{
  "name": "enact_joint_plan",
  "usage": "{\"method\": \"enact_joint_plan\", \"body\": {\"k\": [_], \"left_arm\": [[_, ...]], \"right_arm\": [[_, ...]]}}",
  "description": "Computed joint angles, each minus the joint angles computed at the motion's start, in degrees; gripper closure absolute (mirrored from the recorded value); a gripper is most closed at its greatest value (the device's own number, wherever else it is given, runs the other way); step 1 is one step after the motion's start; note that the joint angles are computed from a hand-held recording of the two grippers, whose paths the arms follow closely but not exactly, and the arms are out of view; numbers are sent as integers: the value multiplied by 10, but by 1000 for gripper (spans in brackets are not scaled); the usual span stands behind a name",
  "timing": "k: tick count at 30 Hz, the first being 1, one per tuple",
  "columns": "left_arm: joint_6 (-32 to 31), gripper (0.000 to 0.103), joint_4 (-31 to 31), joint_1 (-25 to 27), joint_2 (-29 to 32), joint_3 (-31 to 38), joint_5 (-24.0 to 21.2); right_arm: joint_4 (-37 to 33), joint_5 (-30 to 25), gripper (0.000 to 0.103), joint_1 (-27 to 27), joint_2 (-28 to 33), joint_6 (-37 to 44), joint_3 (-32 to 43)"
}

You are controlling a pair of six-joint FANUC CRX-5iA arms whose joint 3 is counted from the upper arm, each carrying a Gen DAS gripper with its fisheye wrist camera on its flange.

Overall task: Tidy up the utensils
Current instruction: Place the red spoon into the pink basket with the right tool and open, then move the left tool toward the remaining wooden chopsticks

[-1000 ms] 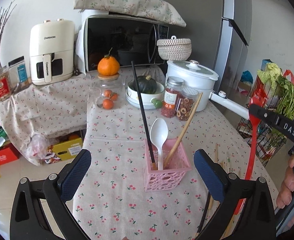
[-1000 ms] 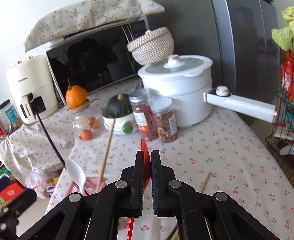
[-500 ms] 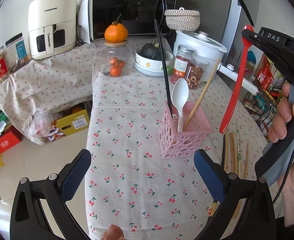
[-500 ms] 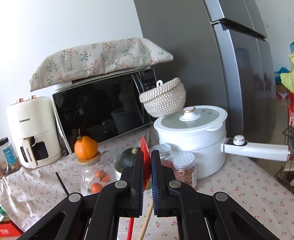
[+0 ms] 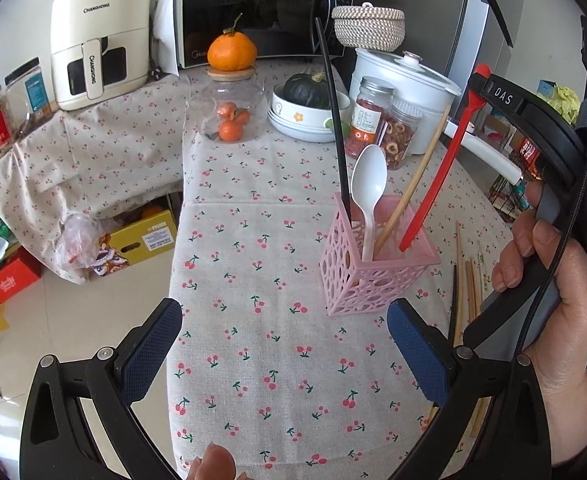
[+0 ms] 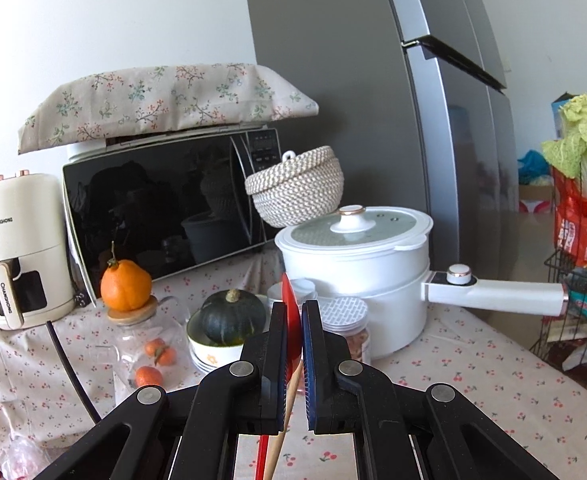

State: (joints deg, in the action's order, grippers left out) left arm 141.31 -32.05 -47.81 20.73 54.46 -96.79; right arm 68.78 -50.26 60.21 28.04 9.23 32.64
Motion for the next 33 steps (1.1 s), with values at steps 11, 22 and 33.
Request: {"method": "enact_joint_plan", "body": {"k": [11, 22, 33], "left_arm": [[-10, 0, -14, -12, 14, 28, -8], [-8, 0, -7, -22, 34, 63, -9], [-74, 0, -25, -55, 107, 177, -36]], "right_arm": [[-54, 37, 28, 4, -53, 10, -43], [-182, -40, 1, 16, -91, 149, -15], [-362, -213, 0, 5, -109, 303, 49]]}}
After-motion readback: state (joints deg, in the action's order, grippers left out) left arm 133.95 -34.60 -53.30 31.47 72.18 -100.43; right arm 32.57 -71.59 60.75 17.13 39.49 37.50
